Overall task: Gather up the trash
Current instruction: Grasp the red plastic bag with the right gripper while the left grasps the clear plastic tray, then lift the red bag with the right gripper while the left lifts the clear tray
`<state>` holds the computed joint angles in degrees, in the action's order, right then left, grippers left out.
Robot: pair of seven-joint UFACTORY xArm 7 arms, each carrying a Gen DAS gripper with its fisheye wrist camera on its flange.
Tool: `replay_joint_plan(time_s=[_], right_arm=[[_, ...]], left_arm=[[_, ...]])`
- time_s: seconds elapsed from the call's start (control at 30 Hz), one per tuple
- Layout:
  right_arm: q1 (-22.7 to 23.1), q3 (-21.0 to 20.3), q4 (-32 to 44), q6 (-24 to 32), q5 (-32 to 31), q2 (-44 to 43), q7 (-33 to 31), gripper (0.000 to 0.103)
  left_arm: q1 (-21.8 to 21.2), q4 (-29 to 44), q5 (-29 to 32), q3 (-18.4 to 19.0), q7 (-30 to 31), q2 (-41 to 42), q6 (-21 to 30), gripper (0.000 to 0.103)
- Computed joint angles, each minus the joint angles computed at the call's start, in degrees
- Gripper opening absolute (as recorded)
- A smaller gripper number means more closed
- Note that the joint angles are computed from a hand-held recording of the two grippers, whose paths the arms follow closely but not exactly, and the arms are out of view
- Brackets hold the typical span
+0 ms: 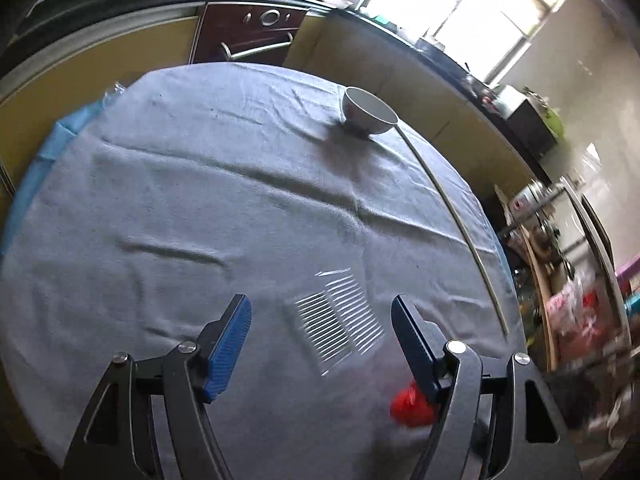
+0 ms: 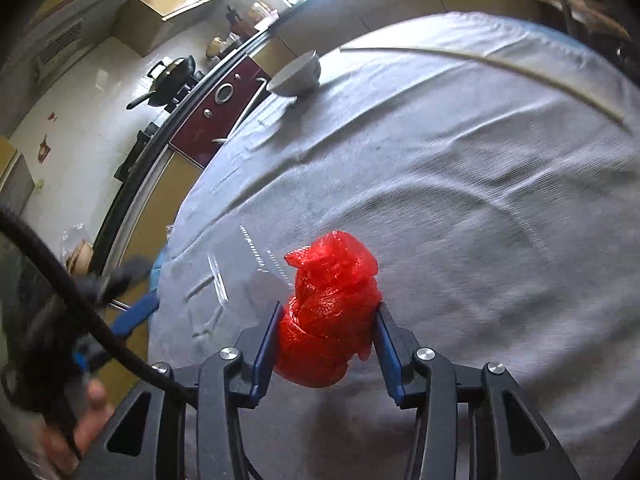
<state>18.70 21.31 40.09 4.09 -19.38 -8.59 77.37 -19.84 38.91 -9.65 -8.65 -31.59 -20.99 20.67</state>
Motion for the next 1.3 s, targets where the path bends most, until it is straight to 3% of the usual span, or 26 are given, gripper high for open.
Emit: replay_joint_plan(time_s=[0.2, 0.33, 0.43, 0.47, 0.5, 0.57, 0.6, 0.67, 0.93, 1.3], right_arm=[[0.2, -0.4, -6.8, -1.1, 3.7, -7.7, -3.1, 0.048], [0.0, 0.5, -10.2, -2.0, 6.5, -11.4, -5.8, 0.048], [1.6, -0.5, -12.5, -3.6, 9.6, -12.6, -8.1, 0.048], [2.0, -0.8, -13.0, -4.0, 10.5, -12.8, -8.8, 0.048], [1.9, -0.5, -13.4, -4.2, 11.1, -13.2, -9.3, 0.048], [1.8, -0.2, -14.2, -4.7, 12.3, -13.9, -10.4, 0.048], [1.5, 0.3, -14.4, -5.1, 12.8, -14.2, -10.6, 0.048], [1.1, 1.0, -15.1, -5.5, 13.7, -15.2, -11.0, 0.048], [-0.8, 4.4, -18.3, -3.0, 15.1, -22.1, -10.0, 0.048], [2.6, 5.3, -22.7, 3.5, 15.3, -33.1, -6.0, 0.048]], left_arm=[[3.1, 9.9, 10.6, -5.2, -10.2, 10.8, 7.5, 0.073], [2.0, 11.9, 15.8, -5.1, -15.3, 13.8, 9.4, 0.073], [0.8, 12.0, 16.7, -4.4, -15.4, 15.2, 8.8, 0.073], [0.5, 11.9, 17.5, -4.4, -15.7, 15.5, 8.9, 0.069], [0.2, 11.7, 17.3, -4.1, -15.3, 15.6, 8.7, 0.055], [-0.8, 10.6, 14.9, -3.6, -12.4, 15.5, 7.3, 0.043], [-0.9, 10.8, 15.5, -3.7, -12.6, 15.5, 7.6, 0.032], [-1.0, 10.1, 19.1, -4.4, -14.0, 14.3, 8.6, 0.020], [-0.8, 4.5, 30.7, -10.0, -19.8, 3.1, 11.6, 0.020], [-3.4, -0.8, 29.9, -15.3, -20.1, -8.7, 14.2, 0.020]])
